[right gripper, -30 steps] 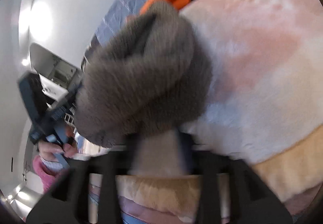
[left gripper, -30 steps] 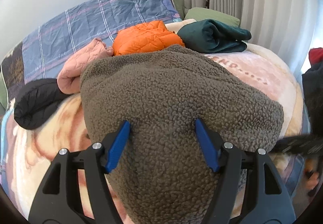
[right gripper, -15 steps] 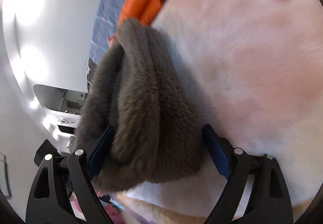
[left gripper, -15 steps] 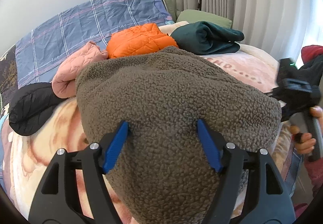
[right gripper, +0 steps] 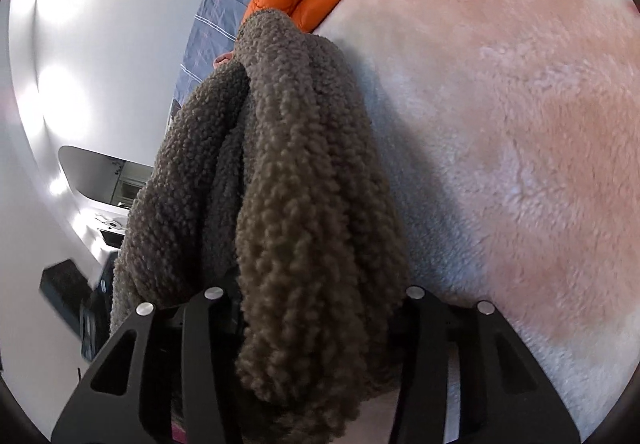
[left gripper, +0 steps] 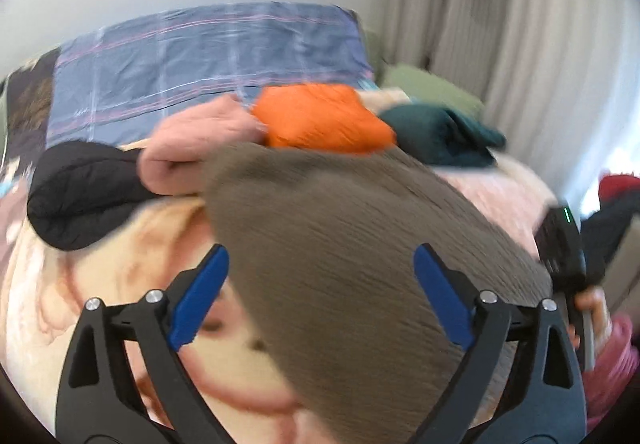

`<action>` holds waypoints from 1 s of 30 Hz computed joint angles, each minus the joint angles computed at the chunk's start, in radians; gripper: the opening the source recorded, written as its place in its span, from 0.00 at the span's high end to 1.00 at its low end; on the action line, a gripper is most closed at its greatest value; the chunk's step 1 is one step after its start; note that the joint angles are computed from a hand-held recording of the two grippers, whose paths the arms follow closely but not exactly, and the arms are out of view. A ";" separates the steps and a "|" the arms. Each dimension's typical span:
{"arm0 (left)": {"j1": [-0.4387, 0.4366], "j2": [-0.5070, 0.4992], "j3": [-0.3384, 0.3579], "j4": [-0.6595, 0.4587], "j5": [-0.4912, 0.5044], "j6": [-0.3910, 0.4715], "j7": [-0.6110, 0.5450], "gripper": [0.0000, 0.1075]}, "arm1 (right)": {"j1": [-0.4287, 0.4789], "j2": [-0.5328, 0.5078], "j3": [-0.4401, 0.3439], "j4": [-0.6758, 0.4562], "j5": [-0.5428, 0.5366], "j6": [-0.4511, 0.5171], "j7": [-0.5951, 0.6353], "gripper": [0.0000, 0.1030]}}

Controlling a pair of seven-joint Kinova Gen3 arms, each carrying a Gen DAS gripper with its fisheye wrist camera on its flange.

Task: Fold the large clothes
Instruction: 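Lift and carry the brown jacket with both tools past the black jacket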

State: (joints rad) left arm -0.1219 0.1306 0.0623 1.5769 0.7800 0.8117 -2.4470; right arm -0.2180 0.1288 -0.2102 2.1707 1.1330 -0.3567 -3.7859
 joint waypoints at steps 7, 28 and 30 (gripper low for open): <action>0.026 0.296 -0.112 -0.319 -0.040 0.246 0.263 0.10 | 0.005 0.028 -0.029 -0.033 -0.020 0.048 0.027 0.50; -0.085 0.680 0.038 -0.646 0.137 0.486 0.279 0.12 | -0.026 0.006 -0.018 -0.073 0.162 0.111 -0.111 0.58; -0.093 0.630 0.045 -0.582 0.156 0.448 0.229 0.26 | -0.102 -0.038 0.010 -0.088 0.209 0.192 -0.102 0.69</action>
